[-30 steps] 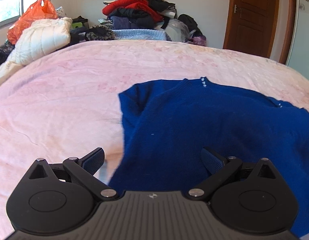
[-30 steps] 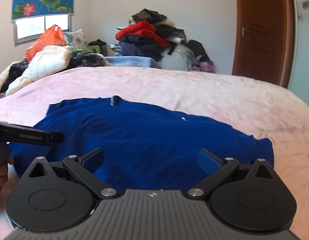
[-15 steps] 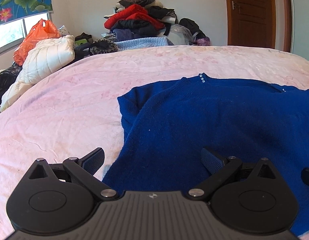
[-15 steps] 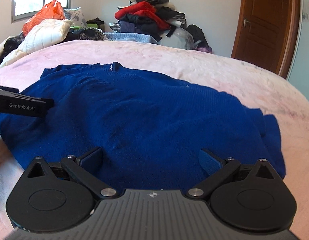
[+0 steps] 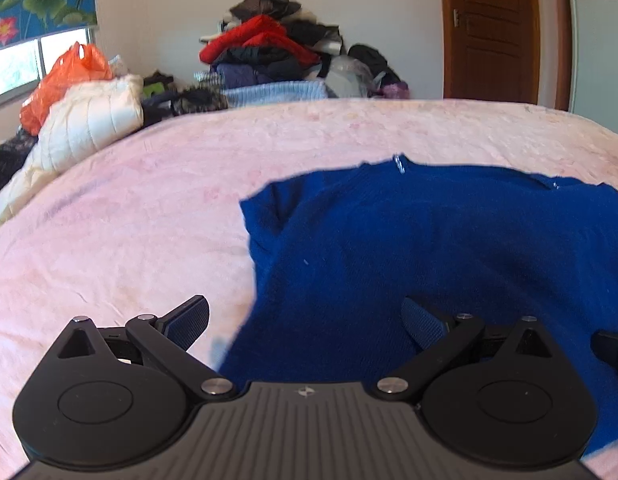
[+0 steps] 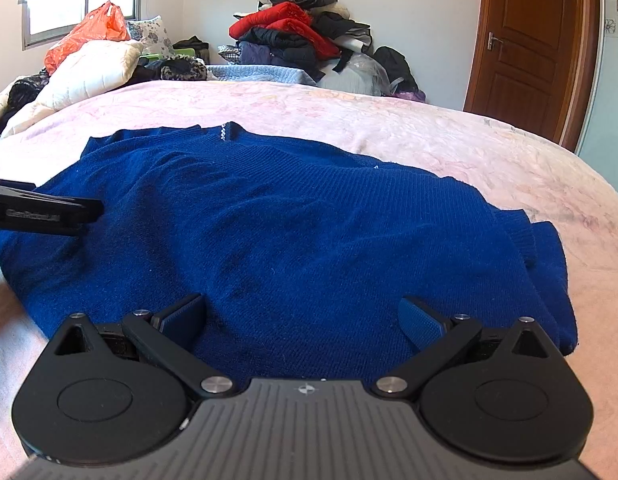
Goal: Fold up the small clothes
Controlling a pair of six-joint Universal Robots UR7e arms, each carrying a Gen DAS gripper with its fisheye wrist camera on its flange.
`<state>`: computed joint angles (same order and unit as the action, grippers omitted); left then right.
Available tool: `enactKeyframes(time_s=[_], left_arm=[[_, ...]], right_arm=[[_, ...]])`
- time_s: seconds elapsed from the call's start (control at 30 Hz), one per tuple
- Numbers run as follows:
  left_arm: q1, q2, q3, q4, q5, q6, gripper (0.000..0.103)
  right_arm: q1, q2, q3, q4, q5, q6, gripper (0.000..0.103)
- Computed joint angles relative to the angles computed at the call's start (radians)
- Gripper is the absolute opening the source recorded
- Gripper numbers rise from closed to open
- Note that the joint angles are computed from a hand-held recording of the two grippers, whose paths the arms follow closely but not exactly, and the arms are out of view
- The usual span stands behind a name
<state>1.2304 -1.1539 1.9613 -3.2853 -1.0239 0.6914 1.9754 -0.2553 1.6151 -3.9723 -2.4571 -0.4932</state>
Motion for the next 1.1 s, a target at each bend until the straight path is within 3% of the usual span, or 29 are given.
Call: enactKeyframes(time_s=[0.07,0.17,0.37,0.43,0.53,0.67,0.83,0.97,1.03,1.1], left_arm=[[0.009,-0.012,-0.013,-0.013,-0.022,0.019,0.103],[0.033,-0.024,-0.085,0.105,-0.056,-0.029,0.103],[0.097,0.016,-0.316,0.494,-0.152,-0.177,0.103],[0.114,0.04,-0.387,0.602,-0.197,-0.212,0.103],[0.139,0.084,-0.5,0.767,-0.28,-0.291,0.103],[0.169,0.146,-0.635,0.937,-0.408,-0.344,0.103],[0.177,0.211,-0.737,1.043,-0.474,-0.338,0.103],[0.176,0.249,-0.778,1.059,-0.507,-0.338,0.103],[0.175,0.268,-0.801,1.074,-0.524,-0.337,0.103],[0.174,0.286,-0.831,1.106,-0.543,-0.341,0.102]], right_arm=[[0.0,0.0,0.0,-0.001,0.0,-0.001,0.103],[-0.001,-0.001,0.001,-0.003,0.002,-0.005,0.103],[0.032,-0.009,0.026,0.025,0.057,0.058,0.103],[0.06,0.016,-0.007,0.05,0.068,-0.029,0.102],[0.104,0.083,-0.096,0.086,0.046,-0.196,0.094],[0.132,0.135,-0.174,0.193,0.027,-0.247,0.086],[0.162,0.264,-0.349,0.072,-0.031,-0.535,0.086],[0.162,0.373,-0.525,-0.034,-0.023,-0.814,0.086],[0.156,0.411,-0.603,-0.046,-0.01,-0.884,0.086],[0.147,0.444,-0.684,-0.034,-0.008,-0.905,0.077]])
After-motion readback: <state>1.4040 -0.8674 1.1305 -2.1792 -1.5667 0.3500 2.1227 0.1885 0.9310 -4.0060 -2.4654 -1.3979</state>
